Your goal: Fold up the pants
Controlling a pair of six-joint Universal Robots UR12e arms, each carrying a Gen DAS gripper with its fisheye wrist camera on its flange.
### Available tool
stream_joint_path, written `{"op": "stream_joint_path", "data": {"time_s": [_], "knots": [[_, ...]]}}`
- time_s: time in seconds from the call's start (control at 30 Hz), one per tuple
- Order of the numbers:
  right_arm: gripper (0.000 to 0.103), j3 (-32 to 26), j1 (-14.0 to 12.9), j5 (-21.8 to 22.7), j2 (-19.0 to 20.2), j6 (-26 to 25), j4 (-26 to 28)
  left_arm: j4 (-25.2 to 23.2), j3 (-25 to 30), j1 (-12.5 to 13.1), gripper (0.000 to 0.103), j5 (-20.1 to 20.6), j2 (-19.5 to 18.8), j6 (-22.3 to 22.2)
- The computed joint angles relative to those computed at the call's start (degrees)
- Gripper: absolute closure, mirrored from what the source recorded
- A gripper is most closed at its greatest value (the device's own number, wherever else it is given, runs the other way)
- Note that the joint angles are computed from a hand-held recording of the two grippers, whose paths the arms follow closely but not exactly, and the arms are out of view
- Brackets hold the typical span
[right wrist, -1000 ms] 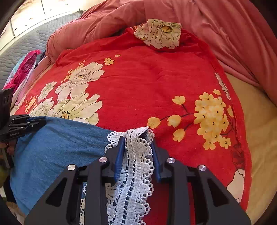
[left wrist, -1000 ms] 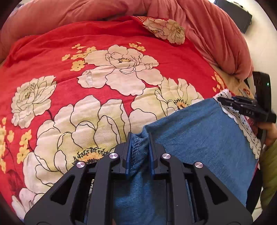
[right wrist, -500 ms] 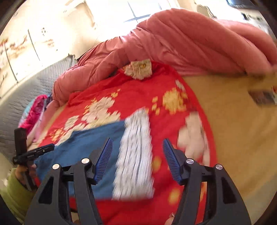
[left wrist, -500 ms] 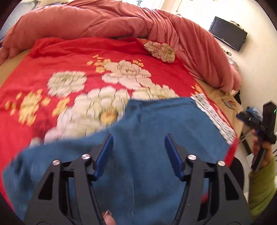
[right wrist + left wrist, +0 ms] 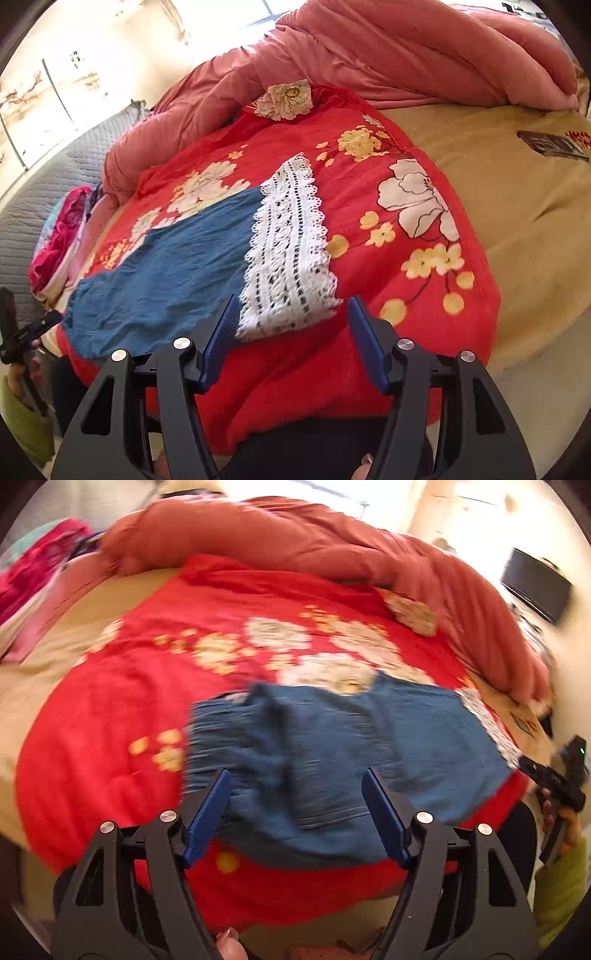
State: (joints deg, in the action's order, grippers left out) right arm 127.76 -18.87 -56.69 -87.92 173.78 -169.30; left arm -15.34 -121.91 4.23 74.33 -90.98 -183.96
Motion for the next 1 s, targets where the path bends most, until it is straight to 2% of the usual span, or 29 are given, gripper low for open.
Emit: {"op": "stream_joint_path", "data": {"time_s": [0.13,0.23,0.27,0.33,0.37,0.4,0.43,0.47,0.6,0.73,0.87,1.0], "knots": [[0.044,-1.5,0.1,0.7,1.7,0.0,0.8,-0.2,-0.1,0.6,0.033,1.1,-0.2,-2.3],[0.043,-2.5,0.4,1.7,2.1,-1.9,4.2,-0.5,0.4,-0.1,0.029,3.6,-1.1,-3.0],[0.045,-2.9,0.5,2.0,2.2,-3.0,6.0,-0.6,0.6,-0.2,0.026,4.0,-1.5,-3.2],[0.051,-3.6,0.7,2.3,2.4,-4.7,8.8,-0.3,1.0,-1.4,0.027,7.4,-2.4,-3.1],[0.058,-3.6,0.8,2.1,2.4,-5.0,9.1,-0.1,1.3,-2.1,0.031,9.3,-2.7,-2.7],[0.062,-3.6,1.0,1.6,2.2,-5.7,9.1,0.2,1.4,-2.9,0.043,12.1,-3.0,-2.2],[0.068,-3.4,1.2,1.0,2.0,-6.8,8.9,0.5,1.5,-3.5,0.048,15.1,-3.4,-1.7],[0.073,-3.1,1.4,0.2,1.8,-7.7,8.3,0.6,1.4,-3.5,0.051,15.8,-3.5,-1.8],[0.082,-2.0,2.1,-0.9,0.6,-9.9,6.6,-0.4,0.6,-1.6,0.049,12.7,-3.0,-3.8],[0.083,-1.7,2.5,-3.3,-0.4,-10.2,3.6,-0.4,0.7,-1.8,0.048,13.5,-3.3,-3.5],[0.083,-2.5,2.8,-7.2,0.1,-9.9,5.9,-0.5,0.8,-1.9,0.045,13.8,-3.4,-3.5],[0.081,-2.4,2.1,-5.7,1.4,-8.0,7.0,0.1,0.7,-1.8,0.041,13.9,-3.6,-3.6]]}}
